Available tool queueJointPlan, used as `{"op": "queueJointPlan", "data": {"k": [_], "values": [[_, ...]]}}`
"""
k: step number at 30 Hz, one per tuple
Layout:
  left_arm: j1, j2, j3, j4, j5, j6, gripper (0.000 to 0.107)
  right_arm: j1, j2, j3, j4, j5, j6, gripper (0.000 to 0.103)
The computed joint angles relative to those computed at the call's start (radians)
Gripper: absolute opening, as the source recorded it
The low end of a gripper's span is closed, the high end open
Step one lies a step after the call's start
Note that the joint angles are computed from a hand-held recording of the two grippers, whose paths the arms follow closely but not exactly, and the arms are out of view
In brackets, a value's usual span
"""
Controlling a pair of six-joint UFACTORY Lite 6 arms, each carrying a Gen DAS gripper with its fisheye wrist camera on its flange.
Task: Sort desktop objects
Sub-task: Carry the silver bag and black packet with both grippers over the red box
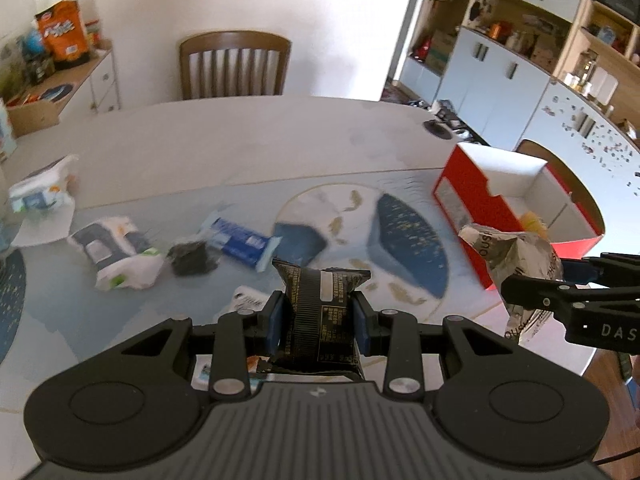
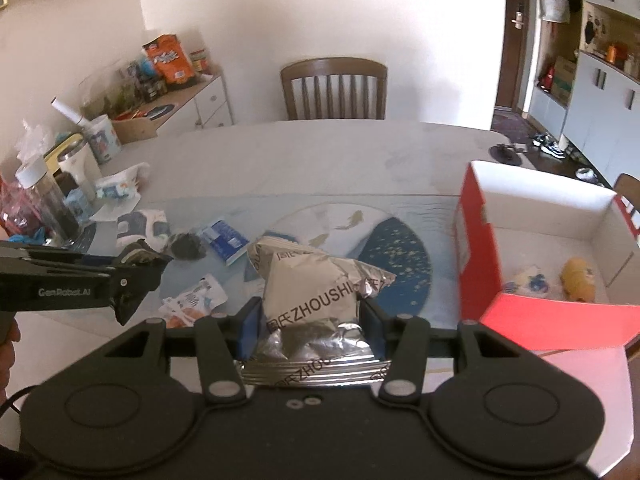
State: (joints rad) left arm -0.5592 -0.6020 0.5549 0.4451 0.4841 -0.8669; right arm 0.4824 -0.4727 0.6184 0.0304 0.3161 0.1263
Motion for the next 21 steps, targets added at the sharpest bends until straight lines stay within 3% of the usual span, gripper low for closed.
{"op": "queueJointPlan", "data": {"k": [10, 21], "values": [[-0.171, 0.237, 0.178, 0.199, -0.020, -0.253, 0.034, -0.272, -0.075, -0.015, 0.377, 0.076, -0.502, 0.051], [-0.277, 0.576, 0.477, 0.316, -0.040, -0.389, 0.034, -0.646, -0.001, 0.033, 0.780, 0.219, -1.091, 0.051]]}}
